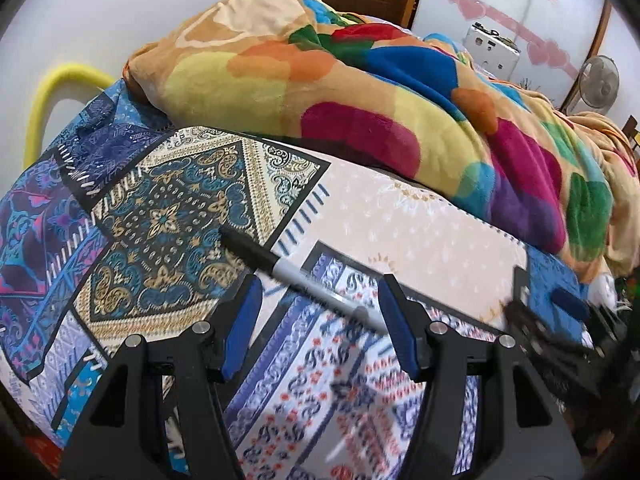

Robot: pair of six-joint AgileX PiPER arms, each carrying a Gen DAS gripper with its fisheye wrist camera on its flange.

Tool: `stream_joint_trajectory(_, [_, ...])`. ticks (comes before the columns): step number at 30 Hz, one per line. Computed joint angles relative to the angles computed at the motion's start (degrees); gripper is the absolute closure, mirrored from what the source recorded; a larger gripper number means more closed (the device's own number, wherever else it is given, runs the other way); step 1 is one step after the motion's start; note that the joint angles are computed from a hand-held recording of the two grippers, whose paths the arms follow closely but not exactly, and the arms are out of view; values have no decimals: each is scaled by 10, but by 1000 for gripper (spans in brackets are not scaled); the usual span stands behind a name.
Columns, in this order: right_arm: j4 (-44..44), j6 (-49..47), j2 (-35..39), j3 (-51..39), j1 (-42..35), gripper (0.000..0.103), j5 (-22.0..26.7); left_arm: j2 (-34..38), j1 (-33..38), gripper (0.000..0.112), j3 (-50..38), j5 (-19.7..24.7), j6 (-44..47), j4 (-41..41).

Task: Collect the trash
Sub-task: 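Grasp the black marker with the left gripper while the right grasps the black phone holder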

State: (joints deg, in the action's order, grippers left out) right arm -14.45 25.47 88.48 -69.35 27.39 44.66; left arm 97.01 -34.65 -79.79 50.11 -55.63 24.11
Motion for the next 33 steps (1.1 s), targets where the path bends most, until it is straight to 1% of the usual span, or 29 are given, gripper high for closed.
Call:
stream_joint_trajectory(3, [30,-43,-35,37,-21,25,-15,39,-6,53,-31,36,-33,44])
stream_joint_trajectory(5, [46,-67,-50,52,-31,25,-24,58,-6,53,-43,54,-50,57])
stream_joint_trajectory(7, [33,-59,-54,58,-21,27,-26,67,-2,53,-42,52,-56,56])
stream_joint_trajectory(8, [24,-55,-53,58,-16,33,-28,69,-3,53,-38,49,-63,61])
stream_joint_trajectory(9, [22,-56,-55,62,-13,41,-33,65,-7,53,-27,42,-77,75])
stream_joint_trajectory(10, [23,-61,-53,58,-10,45,-36,64,-12,54,-24,43,-85,86])
stream_joint_trajectory(11, [23,-64,-55,59,-7,53,-38,61,-17,56,-15,38,-87,98])
stream_joint_trajectory(12, [25,-68,-57,60,-4,62,-39,57,-21,63,-10,36,-87,102])
stream_joint_trajectory(13, [31,-77,-59,61,-1,67,-40,52,-25,74,-3,32,-77,106])
stream_joint_trajectory(14, [32,-80,-50,51,2,75,-38,48,-29,79,1,31,-71,106])
stream_joint_trajectory(15, [32,-81,-54,52,7,78,-31,44,-31,90,5,30,-65,104])
stream_joint_trajectory(16, [33,-81,-48,44,9,78,-27,36,-34,95,16,24,-57,102])
stream_joint_trajectory(19, [61,-92,-51,47,10,79,-24,1,-39,101,58,-8,-34,80])
stream_joint_trajectory(23, [100,-120,-75,72,11,79,-23,-46,-45,102,108,-43,12,35])
stream_joint_trajectory(25, [97,-113,-77,76,22,79,-23,-76,-57,102,139,-54,34,9])
stream_joint_trajectory(30, [124,-137,-116,107,20,79,-10,-131,-111,102,193,-39,22,2])
stream_joint_trajectory(33, [144,-149,-131,119,13,79,-3,-147,-143,102,203,-16,20,-7])
